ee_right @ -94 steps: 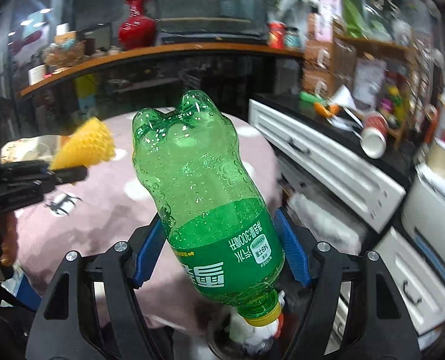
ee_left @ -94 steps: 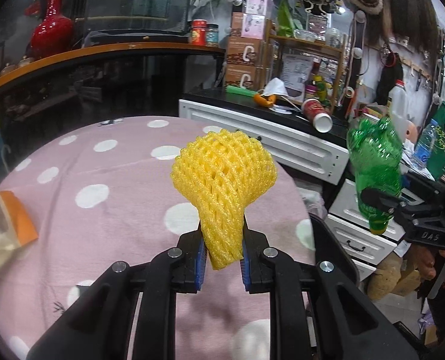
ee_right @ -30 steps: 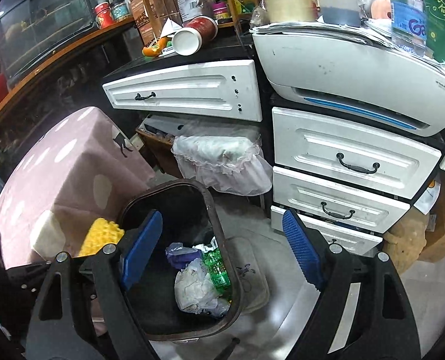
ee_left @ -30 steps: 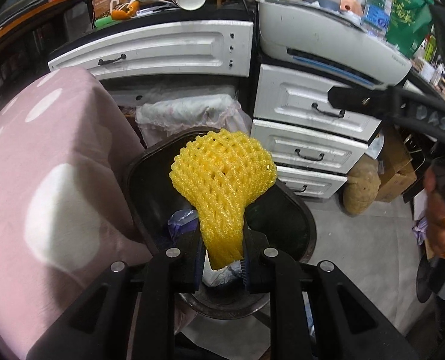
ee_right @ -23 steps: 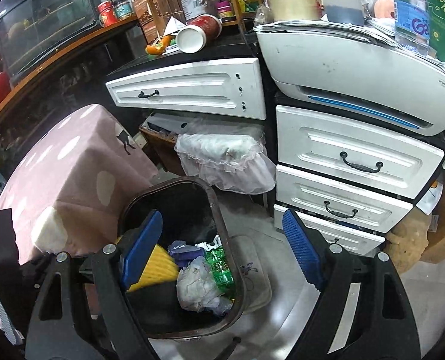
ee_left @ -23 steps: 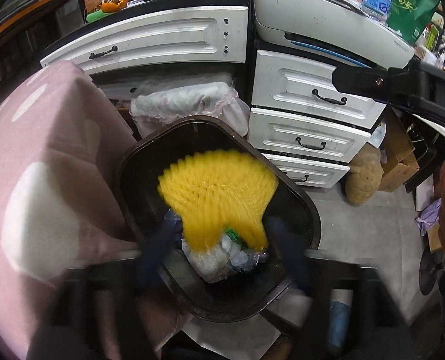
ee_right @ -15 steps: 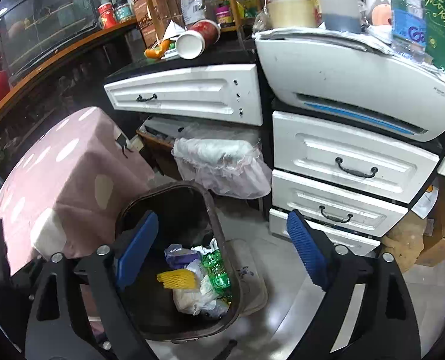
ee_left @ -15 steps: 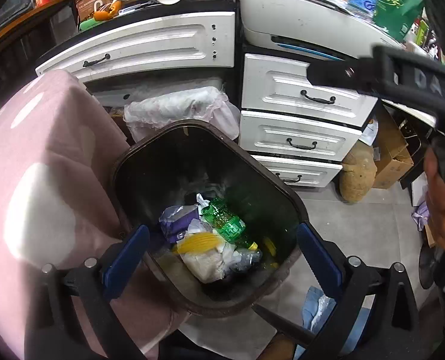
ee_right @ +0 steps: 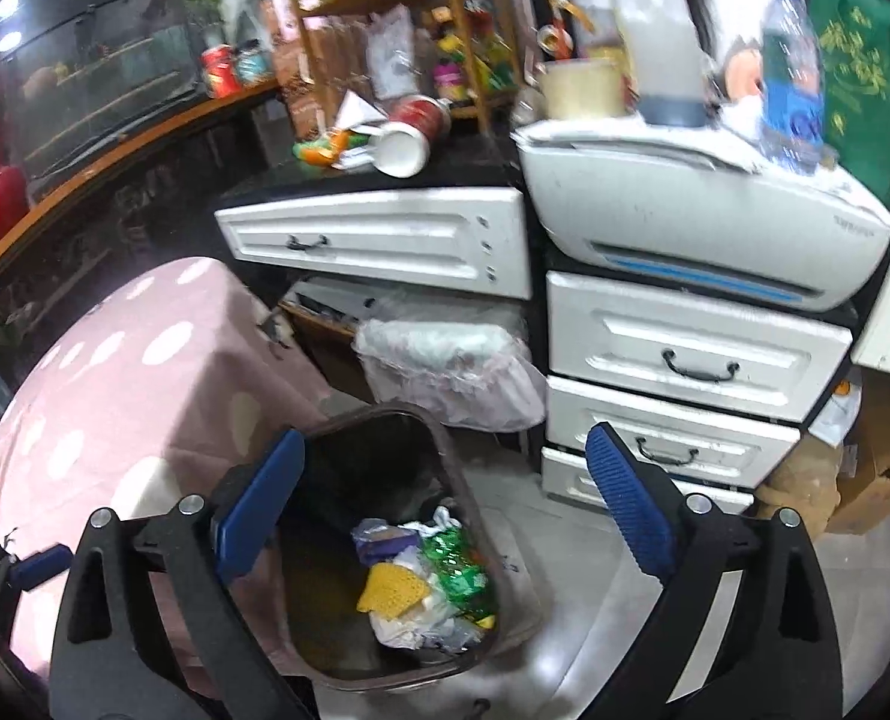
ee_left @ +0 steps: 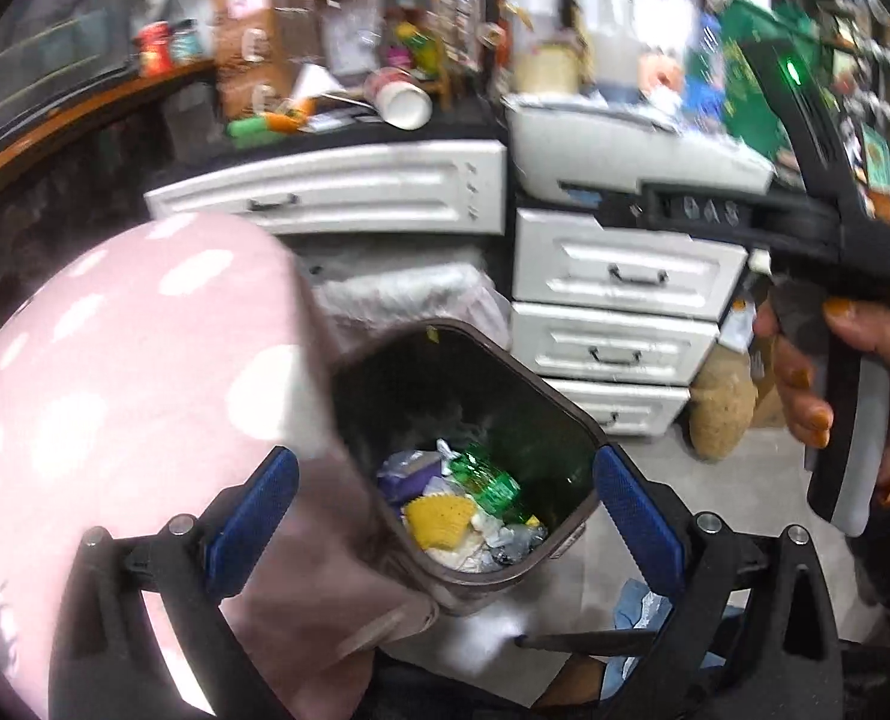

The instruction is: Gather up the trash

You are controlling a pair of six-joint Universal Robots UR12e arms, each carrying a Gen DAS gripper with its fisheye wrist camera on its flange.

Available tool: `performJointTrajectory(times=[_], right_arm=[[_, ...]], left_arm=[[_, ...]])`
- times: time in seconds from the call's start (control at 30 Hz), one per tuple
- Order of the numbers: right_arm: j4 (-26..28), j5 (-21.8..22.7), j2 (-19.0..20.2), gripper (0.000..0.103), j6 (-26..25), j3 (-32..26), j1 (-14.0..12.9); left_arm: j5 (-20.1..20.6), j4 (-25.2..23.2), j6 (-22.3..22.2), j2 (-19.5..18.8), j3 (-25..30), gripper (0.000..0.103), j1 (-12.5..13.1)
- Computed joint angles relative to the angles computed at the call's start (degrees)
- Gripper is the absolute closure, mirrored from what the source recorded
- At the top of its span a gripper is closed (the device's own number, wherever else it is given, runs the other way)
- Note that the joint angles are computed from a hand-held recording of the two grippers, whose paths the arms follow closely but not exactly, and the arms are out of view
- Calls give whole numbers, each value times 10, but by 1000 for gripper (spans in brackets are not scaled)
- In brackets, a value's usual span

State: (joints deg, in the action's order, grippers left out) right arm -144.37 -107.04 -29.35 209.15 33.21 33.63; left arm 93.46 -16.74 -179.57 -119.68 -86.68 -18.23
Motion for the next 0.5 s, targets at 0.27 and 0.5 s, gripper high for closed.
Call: performJointTrajectory(times=[0.27, 0.5], right_arm=[[-4, 7, 23, 6, -51, -61, 31], [-24, 9, 41, 6, -87, -101, 58]], left_arm=[[57, 65, -94, 52, -60, 5, 22], [177, 91, -132, 83, -96, 5, 20]])
